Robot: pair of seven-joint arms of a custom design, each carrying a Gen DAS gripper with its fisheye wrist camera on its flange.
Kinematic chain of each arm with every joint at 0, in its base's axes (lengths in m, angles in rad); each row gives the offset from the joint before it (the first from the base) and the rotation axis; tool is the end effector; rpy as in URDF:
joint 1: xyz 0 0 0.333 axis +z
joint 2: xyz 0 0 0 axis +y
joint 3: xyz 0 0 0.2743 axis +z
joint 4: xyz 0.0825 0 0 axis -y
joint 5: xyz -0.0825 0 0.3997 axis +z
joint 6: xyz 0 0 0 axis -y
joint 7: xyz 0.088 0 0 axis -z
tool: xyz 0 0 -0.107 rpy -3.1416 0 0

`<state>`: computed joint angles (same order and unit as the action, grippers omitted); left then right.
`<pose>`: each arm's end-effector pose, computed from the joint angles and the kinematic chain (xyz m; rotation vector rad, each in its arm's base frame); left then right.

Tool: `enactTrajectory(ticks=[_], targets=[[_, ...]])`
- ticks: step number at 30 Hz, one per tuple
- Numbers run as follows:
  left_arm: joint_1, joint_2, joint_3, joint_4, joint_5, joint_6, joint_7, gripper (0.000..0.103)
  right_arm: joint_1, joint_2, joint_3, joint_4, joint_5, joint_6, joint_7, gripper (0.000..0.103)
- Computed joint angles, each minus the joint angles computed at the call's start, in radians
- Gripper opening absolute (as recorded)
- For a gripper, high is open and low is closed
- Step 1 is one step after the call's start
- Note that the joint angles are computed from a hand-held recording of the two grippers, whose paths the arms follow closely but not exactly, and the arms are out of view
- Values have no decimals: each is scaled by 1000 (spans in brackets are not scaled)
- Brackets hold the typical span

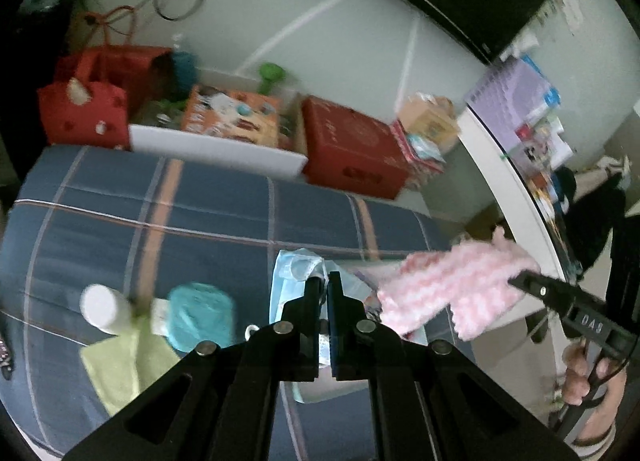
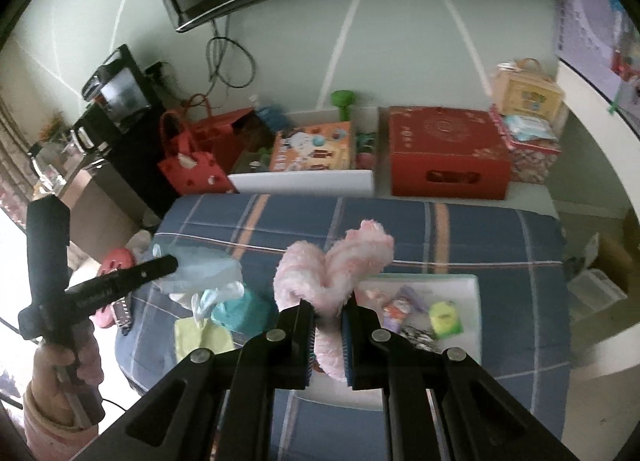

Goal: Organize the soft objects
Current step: 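Carry the pink cloth and blue mask over the white tray, then open both tools to drop the pink cloth and mask into the tray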

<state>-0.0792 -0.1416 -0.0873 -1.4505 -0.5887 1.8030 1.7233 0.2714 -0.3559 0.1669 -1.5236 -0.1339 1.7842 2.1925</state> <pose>0.5166 -0.1389 0.7597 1.6577 -2.3208 1.1230 0.4050 0.2028 0.8136 -1.6336 1.9745 -0.4547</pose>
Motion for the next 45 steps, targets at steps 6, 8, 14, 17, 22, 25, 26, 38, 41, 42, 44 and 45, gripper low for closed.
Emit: enactTrajectory(ticks=[6,8,14,17,22,25,26,38,41,42,44,45], targets=[[-40,-30,-27,-85,-4,6,4,3,-18,-80,-15,-97,-5,-32,-2,12],[-54,-37,-35,-115,-6,12,2,3,-26,-107,-21,-142,1,-33,-3,12],[-88,-47,-49,-204,-20,61,2,3,-44,-155,-40,-273,31,-11,-6,12],[-101,-41,-55,-240,-24,90,0,3,-51,-161,-46,-318,43,6,-9,12],[-119,-14,-71,-274,-19,166,-12,3,-64,-149,-59,-378,52,48,-15,12],[-127,12,-80,-282,-17,201,-24,3,-72,-139,-69,-412,58,74,-16,12],[-130,21,-83,-284,-21,209,-25,3,-75,-135,-71,-422,59,82,-14,12],[-143,74,-107,-343,14,289,-7,3,-102,-86,-106,-540,86,155,-21,14],[-141,82,-107,-354,14,289,-16,3,-105,-72,-106,-547,85,154,-24,14],[-140,83,-107,-358,10,289,-19,3,-105,-67,-107,-547,86,153,-24,15],[-137,78,-105,-370,-4,290,-18,3,-104,-58,-106,-546,85,150,-26,15],[-137,75,-105,-374,-5,291,-14,3,-105,-54,-105,-543,81,147,-26,15]])
